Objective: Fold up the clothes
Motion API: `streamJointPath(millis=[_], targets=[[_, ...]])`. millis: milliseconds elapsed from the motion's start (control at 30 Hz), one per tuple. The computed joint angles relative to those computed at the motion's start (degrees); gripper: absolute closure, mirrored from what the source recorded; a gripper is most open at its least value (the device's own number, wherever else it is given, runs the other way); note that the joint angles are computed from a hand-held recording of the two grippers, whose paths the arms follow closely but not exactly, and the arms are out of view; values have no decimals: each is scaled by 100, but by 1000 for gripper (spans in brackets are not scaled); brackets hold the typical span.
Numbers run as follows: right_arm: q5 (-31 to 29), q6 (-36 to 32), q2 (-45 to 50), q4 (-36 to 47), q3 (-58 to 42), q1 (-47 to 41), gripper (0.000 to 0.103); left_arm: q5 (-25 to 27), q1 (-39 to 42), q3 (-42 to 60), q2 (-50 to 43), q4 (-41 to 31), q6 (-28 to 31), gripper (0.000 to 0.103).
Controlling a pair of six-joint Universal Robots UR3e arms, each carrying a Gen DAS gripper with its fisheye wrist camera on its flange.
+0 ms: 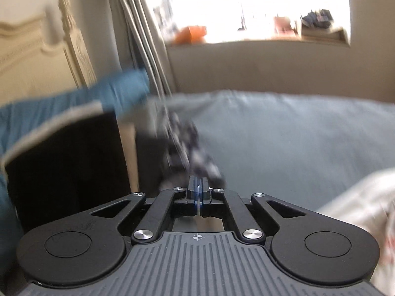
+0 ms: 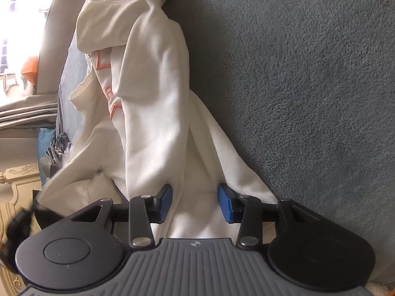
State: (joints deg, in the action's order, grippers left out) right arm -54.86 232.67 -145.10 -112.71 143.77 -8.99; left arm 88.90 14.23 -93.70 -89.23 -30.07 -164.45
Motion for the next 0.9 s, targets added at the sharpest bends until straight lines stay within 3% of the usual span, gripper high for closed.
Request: streamJointPath(millis=[100, 167, 200, 300, 400, 467, 567, 667, 767, 900], targets=[[-12, 64, 15, -75, 11, 24, 60, 213, -270, 694, -842, 678, 186, 103], [-57, 140, 31, -151, 20, 78, 60, 574, -588, 910, -1401, 1451, 683, 103], [-116, 270, 161, -375, 41, 186, 60, 665, -698, 1042, -1592, 1491, 832, 103], [-217, 497, 397, -736, 58, 353, 60, 758, -899, 1356, -1866, 825, 959, 101], [-157, 390, 195, -397, 21, 214, 60, 689, -876, 1022, -1460, 201, 739, 93], [-78, 194, -48, 38, -31, 28, 60, 502, -731, 746, -992, -471, 571, 77], [-30, 125, -180, 298, -53, -102, 60, 54, -381, 292, -121, -1736, 353, 63], [-34, 185, -291, 394, -32, -138, 59, -843, 160, 363, 311, -3360, 447, 53], [-38, 173, -365, 367, 14, -129, 59, -1221, 465, 304, 355, -4093, 190, 44], [162, 81, -1052, 880, 156, -444, 59, -369, -12, 212, -63, -3944, -47, 42]])
